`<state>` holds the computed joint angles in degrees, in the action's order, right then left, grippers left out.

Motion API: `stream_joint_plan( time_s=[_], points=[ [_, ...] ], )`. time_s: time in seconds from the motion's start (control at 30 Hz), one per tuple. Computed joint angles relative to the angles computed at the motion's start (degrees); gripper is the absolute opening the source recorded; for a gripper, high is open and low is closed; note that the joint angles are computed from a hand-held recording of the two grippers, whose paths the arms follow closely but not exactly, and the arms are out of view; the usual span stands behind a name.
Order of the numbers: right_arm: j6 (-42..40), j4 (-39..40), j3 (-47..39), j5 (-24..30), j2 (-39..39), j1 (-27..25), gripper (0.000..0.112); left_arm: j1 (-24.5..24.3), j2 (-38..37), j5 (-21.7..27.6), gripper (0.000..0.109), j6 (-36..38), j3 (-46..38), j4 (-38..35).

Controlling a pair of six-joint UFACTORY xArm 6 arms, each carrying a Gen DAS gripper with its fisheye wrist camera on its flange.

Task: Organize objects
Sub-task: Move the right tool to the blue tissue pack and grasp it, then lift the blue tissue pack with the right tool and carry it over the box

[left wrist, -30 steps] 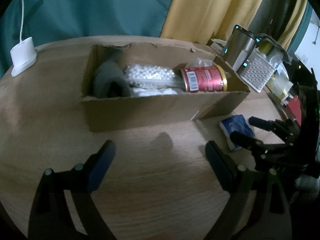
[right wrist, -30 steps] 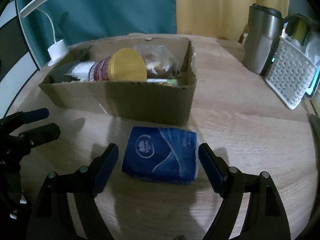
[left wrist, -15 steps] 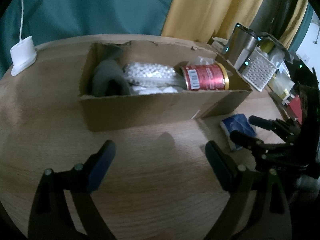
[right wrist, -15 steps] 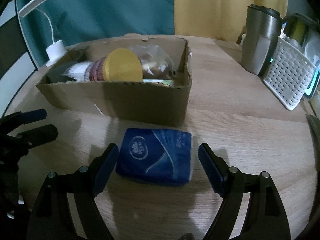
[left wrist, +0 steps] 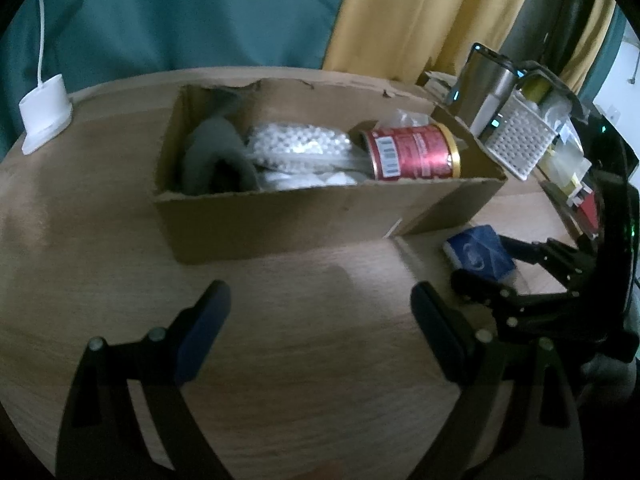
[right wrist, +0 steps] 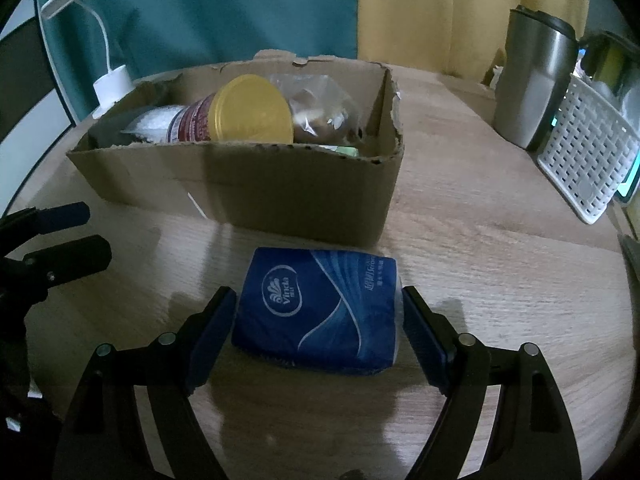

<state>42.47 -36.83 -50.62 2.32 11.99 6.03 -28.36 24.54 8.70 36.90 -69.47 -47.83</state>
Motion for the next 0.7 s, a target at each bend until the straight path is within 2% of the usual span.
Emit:
stream_joint_plan(
  time_s=[0.07, 0.2, 0.5, 0.7],
  points=[
    [0.2, 0.2, 0.3, -0.5, -0.2, -0.2, 0.078, 0.0, -0.1, -0.1, 0.093, -0.3, 0.1, 0.4],
    [-4.9, 6.7, 0.6, -0.5, -0.5, 0.7, 0.077, -0.1, -0.3, -0.4, 0.093, 0.5, 0.0, 0.0],
    [-5.3, 6.3, 2.8, -1.2, -3.9, 0.6, 0.077, -0.5, -1.8, -0.8, 0.093, 4.1, 0.6, -3.4],
    [-2.3, 2.9, 3.0, -0.9, -6.1, 0.6, 0.077, -0.6, -2.9, -1.1, 0.093, 6.5, 0.7, -5.8]
  ],
)
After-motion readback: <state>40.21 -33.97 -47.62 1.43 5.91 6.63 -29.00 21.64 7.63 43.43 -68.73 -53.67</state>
